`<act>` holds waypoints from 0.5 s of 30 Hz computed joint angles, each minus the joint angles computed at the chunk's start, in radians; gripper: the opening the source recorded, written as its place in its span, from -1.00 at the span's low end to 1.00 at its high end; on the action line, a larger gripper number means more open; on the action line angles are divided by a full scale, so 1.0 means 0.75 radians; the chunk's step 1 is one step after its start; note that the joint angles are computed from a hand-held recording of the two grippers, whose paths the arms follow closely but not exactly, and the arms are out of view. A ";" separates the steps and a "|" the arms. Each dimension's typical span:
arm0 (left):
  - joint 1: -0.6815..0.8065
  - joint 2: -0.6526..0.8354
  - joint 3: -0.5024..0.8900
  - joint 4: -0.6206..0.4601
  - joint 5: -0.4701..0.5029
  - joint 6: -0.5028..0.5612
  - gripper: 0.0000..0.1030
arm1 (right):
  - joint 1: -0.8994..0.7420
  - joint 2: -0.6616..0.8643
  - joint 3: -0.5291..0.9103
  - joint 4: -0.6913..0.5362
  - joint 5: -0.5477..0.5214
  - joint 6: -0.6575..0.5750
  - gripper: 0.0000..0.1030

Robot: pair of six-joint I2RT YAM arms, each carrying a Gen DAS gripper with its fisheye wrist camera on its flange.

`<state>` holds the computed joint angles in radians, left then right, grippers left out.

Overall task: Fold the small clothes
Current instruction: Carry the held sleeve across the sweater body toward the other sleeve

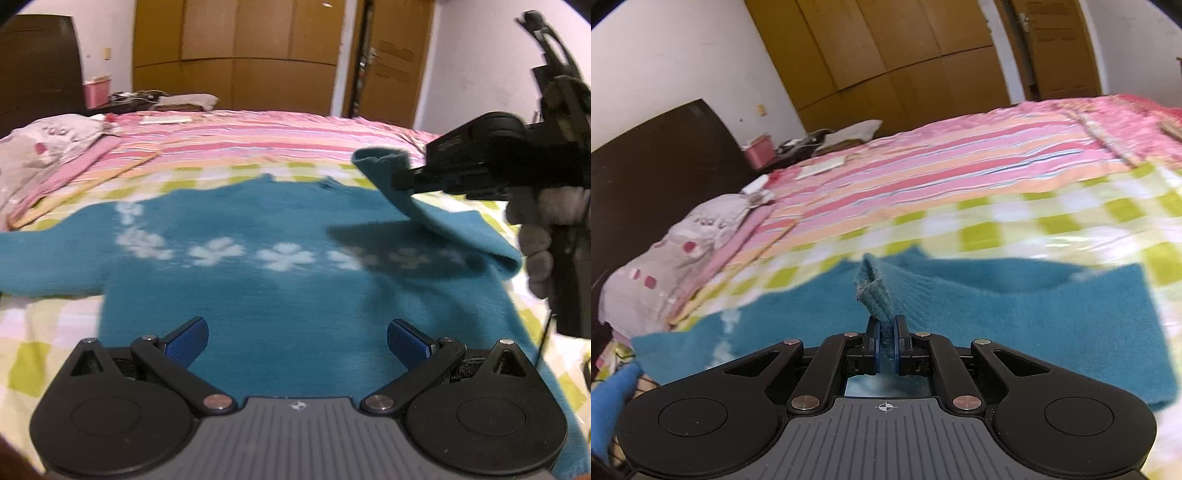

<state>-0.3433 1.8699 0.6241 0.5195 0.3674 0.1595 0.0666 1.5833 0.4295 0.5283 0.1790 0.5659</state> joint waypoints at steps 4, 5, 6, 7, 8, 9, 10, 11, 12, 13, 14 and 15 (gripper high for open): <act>0.088 0.051 0.017 0.047 0.047 -0.014 1.00 | 0.108 0.266 0.186 0.058 0.011 0.099 -0.87; 0.108 0.066 0.027 0.051 0.062 -0.013 1.00 | 0.128 0.315 0.232 0.055 0.014 0.108 -0.87; 0.116 0.078 0.037 0.053 0.069 -0.015 1.00 | 0.155 0.362 0.279 0.048 0.022 0.115 -0.87; 0.132 0.091 0.046 0.057 0.081 -0.014 1.00 | 0.184 0.394 0.315 0.037 0.033 0.123 -0.87; 0.143 0.100 0.051 0.063 0.090 -0.013 1.00 | 0.202 0.434 0.357 0.028 0.030 0.127 -0.87; 0.157 0.108 0.057 0.068 0.099 -0.011 1.00 | 0.222 0.467 0.396 0.017 0.034 0.131 -0.87; 0.171 0.117 0.063 0.074 0.109 -0.010 1.00 | 0.243 0.495 0.429 0.006 0.044 0.130 -0.87; 0.186 0.124 0.069 0.079 0.117 -0.012 1.00 | 0.261 0.521 0.462 -0.005 0.051 0.128 -0.87; 0.200 0.123 0.068 0.083 0.128 -0.010 1.00 | 0.276 0.549 0.497 -0.014 0.050 0.129 -0.87; 0.213 0.126 0.070 0.085 0.138 -0.014 1.00 | 0.288 0.573 0.526 -0.021 0.045 0.133 -0.87; 0.225 0.128 0.074 0.086 0.148 -0.018 1.00 | 0.300 0.596 0.558 -0.032 0.043 0.136 -0.87; 0.232 0.134 0.087 0.079 0.155 -0.023 1.00 | 0.311 0.617 0.590 -0.047 0.043 0.136 -0.87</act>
